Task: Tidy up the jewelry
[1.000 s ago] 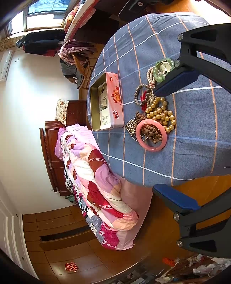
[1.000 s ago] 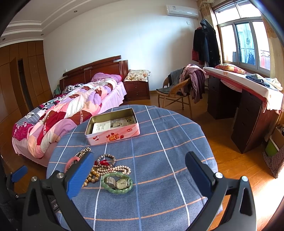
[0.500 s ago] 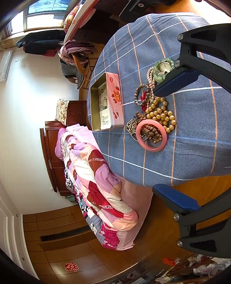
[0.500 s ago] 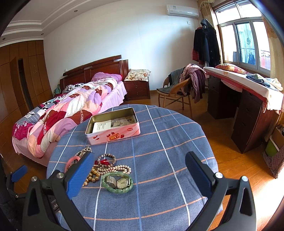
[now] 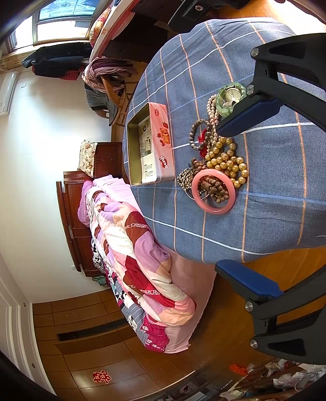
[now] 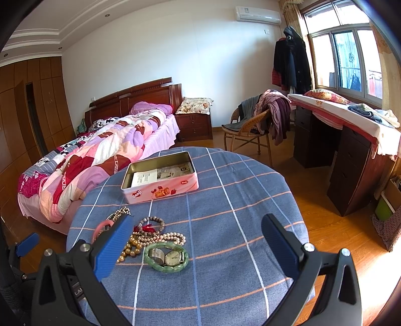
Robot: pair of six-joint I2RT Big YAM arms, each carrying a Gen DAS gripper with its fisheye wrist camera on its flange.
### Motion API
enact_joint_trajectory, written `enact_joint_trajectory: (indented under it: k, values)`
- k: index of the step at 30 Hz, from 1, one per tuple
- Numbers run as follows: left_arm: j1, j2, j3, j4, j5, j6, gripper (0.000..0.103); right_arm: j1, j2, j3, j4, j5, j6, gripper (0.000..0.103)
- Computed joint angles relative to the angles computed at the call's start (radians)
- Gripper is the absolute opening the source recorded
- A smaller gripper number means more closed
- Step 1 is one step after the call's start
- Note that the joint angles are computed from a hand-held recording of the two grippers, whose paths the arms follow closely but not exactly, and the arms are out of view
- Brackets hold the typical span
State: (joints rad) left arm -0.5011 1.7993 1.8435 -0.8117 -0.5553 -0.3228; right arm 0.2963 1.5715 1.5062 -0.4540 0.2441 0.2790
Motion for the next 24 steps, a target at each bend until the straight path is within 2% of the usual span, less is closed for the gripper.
enact_joint_trajectory:
  k: [24]
  values:
    - [0.003, 0.003, 0.006, -0.01, 0.012, 0.0, 0.098, 0.003, 0.006, 0.003, -0.014, -0.01, -0.002, 0.103]
